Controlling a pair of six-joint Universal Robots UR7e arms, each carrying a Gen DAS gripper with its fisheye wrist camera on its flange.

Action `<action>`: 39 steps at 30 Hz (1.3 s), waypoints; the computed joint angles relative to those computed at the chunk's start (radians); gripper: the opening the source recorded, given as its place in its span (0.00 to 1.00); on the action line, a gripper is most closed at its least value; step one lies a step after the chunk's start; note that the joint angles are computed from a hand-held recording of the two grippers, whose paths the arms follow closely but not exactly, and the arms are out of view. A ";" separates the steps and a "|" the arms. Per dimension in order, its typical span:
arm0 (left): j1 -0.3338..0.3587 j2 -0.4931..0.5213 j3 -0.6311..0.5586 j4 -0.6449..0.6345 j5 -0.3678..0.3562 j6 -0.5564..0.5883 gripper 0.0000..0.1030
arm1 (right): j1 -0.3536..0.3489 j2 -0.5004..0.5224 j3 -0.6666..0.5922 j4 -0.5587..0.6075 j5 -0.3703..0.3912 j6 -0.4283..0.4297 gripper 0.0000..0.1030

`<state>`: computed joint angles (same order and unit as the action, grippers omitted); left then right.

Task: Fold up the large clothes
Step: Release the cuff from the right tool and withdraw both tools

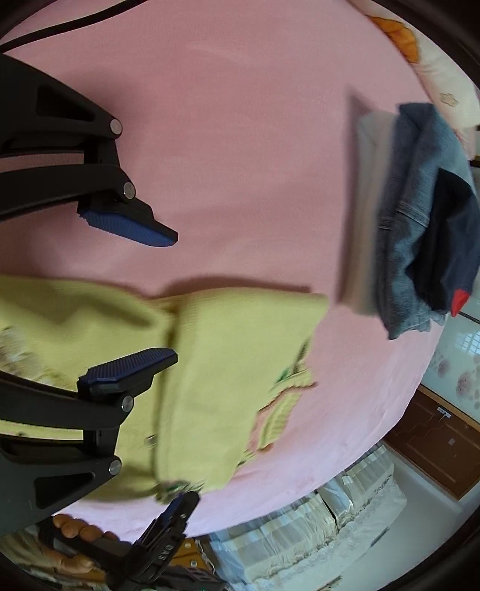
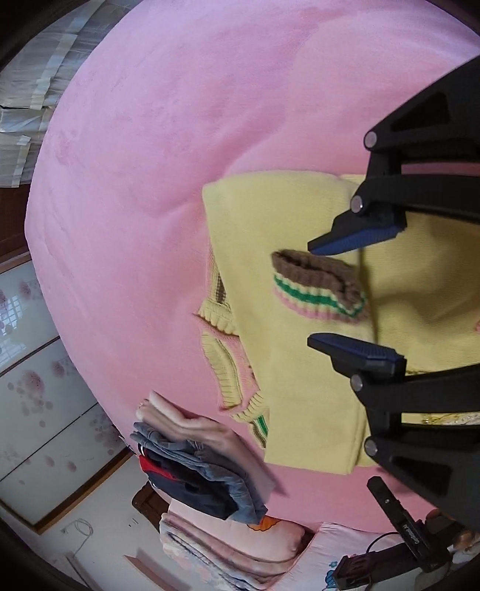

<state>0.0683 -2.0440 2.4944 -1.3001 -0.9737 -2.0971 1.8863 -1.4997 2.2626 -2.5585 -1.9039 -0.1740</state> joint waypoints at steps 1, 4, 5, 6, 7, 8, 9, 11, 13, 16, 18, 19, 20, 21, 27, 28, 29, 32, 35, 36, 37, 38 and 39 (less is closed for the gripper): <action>0.034 0.002 -0.006 -0.003 0.029 0.029 0.54 | -0.005 0.013 -0.004 -0.008 -0.005 -0.007 0.43; 0.147 0.004 -0.011 -0.073 0.102 0.145 0.54 | -0.017 0.059 -0.019 -0.015 -0.013 -0.012 0.43; 0.183 0.008 -0.009 -0.111 0.117 0.191 0.54 | -0.019 0.069 -0.021 -0.017 -0.017 -0.013 0.43; 0.230 0.018 -0.007 -0.161 0.130 0.244 0.54 | -0.016 0.077 -0.020 -0.021 -0.029 -0.019 0.43; 0.273 0.032 -0.003 -0.215 0.137 0.296 0.54 | -0.006 0.086 -0.014 -0.039 -0.046 -0.029 0.39; 0.305 0.037 0.008 -0.277 0.141 0.348 0.53 | 0.004 0.094 -0.009 -0.055 -0.064 -0.047 0.33; 0.320 0.036 0.020 -0.324 0.148 0.381 0.33 | 0.014 0.099 -0.004 -0.068 -0.082 -0.071 0.32; 0.318 0.021 0.039 -0.376 0.165 0.382 0.08 | 0.034 0.101 0.004 -0.099 -0.088 -0.123 0.15; 0.279 0.029 0.019 -0.270 0.202 0.289 0.08 | 0.052 0.105 -0.002 -0.129 -0.085 -0.154 0.03; 0.226 0.034 0.003 -0.161 0.232 0.184 0.07 | 0.078 0.129 -0.005 -0.236 -0.078 -0.201 0.03; 0.222 0.043 -0.002 -0.143 0.232 0.171 0.07 | 0.084 0.162 -0.013 -0.300 -0.087 -0.216 0.03; 0.237 0.053 -0.003 -0.155 0.222 0.189 0.07 | 0.083 0.185 -0.020 -0.319 -0.095 -0.221 0.03; 0.258 0.065 -0.003 -0.173 0.212 0.211 0.07 | 0.076 0.201 -0.030 -0.308 -0.107 -0.218 0.03; 0.282 0.073 -0.001 -0.202 0.193 0.244 0.09 | 0.064 0.232 -0.052 -0.255 -0.137 -0.194 0.03; 0.219 0.086 -0.072 -0.002 0.139 0.121 0.36 | 0.073 0.185 -0.038 -0.204 -0.163 -0.139 0.25; 0.189 0.096 -0.083 0.031 0.140 0.092 0.38 | 0.091 0.169 -0.022 -0.236 -0.173 -0.153 0.36; 0.160 0.102 -0.094 0.057 0.145 0.071 0.39 | 0.104 0.158 -0.011 -0.255 -0.175 -0.165 0.40; 0.095 0.132 -0.098 0.031 0.199 0.077 0.51 | 0.142 0.129 0.005 -0.251 -0.131 -0.189 0.40; 0.101 0.237 -0.098 -0.089 0.259 0.175 0.52 | 0.172 0.144 -0.004 -0.203 -0.064 -0.176 0.40; 0.122 0.265 -0.095 -0.149 0.258 0.219 0.52 | 0.184 0.165 -0.004 -0.206 -0.056 -0.178 0.40; 0.152 0.279 -0.083 -0.238 0.242 0.274 0.50 | 0.188 0.171 -0.001 -0.205 -0.053 -0.183 0.40; 0.178 0.286 -0.071 -0.304 0.222 0.306 0.47 | 0.191 0.193 -0.001 -0.205 -0.054 -0.189 0.40; 0.215 0.292 -0.060 -0.365 0.192 0.336 0.47 | 0.193 0.209 0.000 -0.210 -0.068 -0.187 0.38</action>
<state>0.2832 -1.7516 2.4343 -1.6655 -0.7818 -1.7610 2.0791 -1.2906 2.2630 -2.7683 -1.9717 -0.3612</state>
